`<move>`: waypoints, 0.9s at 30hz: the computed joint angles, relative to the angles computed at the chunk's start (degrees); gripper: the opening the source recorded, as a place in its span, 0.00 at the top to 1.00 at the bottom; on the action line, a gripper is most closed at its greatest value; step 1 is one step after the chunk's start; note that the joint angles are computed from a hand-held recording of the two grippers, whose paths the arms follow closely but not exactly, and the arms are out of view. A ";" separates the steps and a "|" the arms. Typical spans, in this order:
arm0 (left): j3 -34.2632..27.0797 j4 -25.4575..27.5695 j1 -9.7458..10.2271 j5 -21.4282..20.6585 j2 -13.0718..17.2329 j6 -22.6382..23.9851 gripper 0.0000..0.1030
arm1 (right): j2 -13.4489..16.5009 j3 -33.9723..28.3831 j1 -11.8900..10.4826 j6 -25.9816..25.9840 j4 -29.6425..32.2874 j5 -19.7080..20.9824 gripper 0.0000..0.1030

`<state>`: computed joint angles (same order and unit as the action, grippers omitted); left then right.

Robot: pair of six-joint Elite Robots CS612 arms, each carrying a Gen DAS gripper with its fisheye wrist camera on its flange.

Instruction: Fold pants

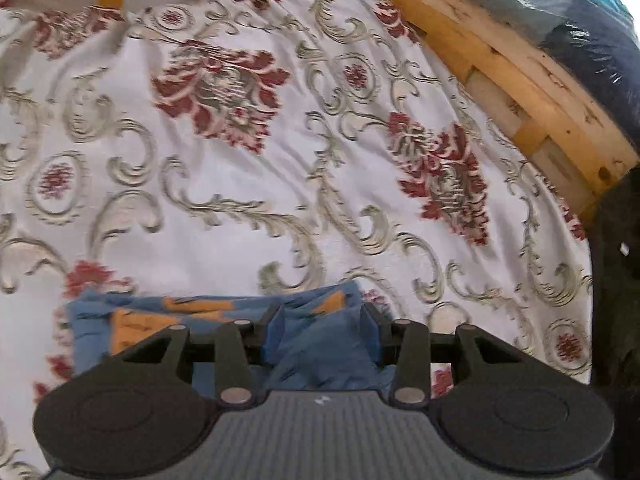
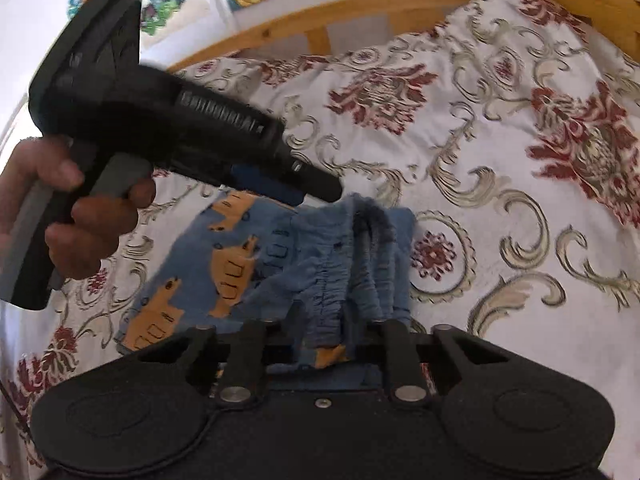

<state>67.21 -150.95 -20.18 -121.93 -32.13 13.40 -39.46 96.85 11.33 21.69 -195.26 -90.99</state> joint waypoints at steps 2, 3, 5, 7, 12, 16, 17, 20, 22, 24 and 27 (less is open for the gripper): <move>-0.57 2.30 -0.43 -0.87 0.03 2.35 0.56 | -0.49 1.11 -0.09 1.19 -1.59 0.25 0.90; -0.51 3.08 -0.75 -0.45 -0.16 3.43 0.56 | -1.03 1.78 -0.18 1.81 -1.71 0.43 0.92; 0.03 3.45 -1.43 0.88 -0.67 5.09 0.56 | -2.27 3.44 -0.51 3.47 -2.81 1.40 0.96; 1.43 0.66 -1.48 0.14 -1.22 5.15 0.56 | -3.10 4.38 -0.66 3.16 -1.73 1.76 0.96; 3.59 -5.26 -1.14 2.69 -1.57 2.20 0.55 | -2.39 4.72 -1.17 5.94 -1.17 3.38 0.93; 6.63 -14.42 -0.05 4.97 -1.99 -2.81 0.55 | -2.84 4.50 -0.19 3.74 -3.47 -2.66 0.57; 7.64 -17.10 0.32 5.40 -2.19 -4.19 0.53 | -2.76 4.19 -0.03 2.61 -4.61 -3.69 0.55; 10.28 -22.56 1.00 7.81 -2.90 -7.07 0.51 | -1.69 2.57 -0.14 -1.44 -8.09 -2.34 0.58; 12.30 -25.20 1.22 10.40 -3.49 -8.07 0.51 | -0.43 0.32 -0.13 -5.73 -7.82 -0.68 0.69; 14.21 -26.63 1.61 11.58 -4.08 -8.52 0.51 | 1.01 -1.93 0.06 -9.25 -6.58 -0.87 0.78; 16.68 -27.29 1.71 15.07 -4.54 -7.04 0.49 | 2.45 -4.40 -0.64 -9.09 -0.44 -1.83 0.87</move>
<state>83.89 -178.24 -18.47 -106.86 -36.66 6.36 -37.00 92.45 10.68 12.59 -195.69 -92.81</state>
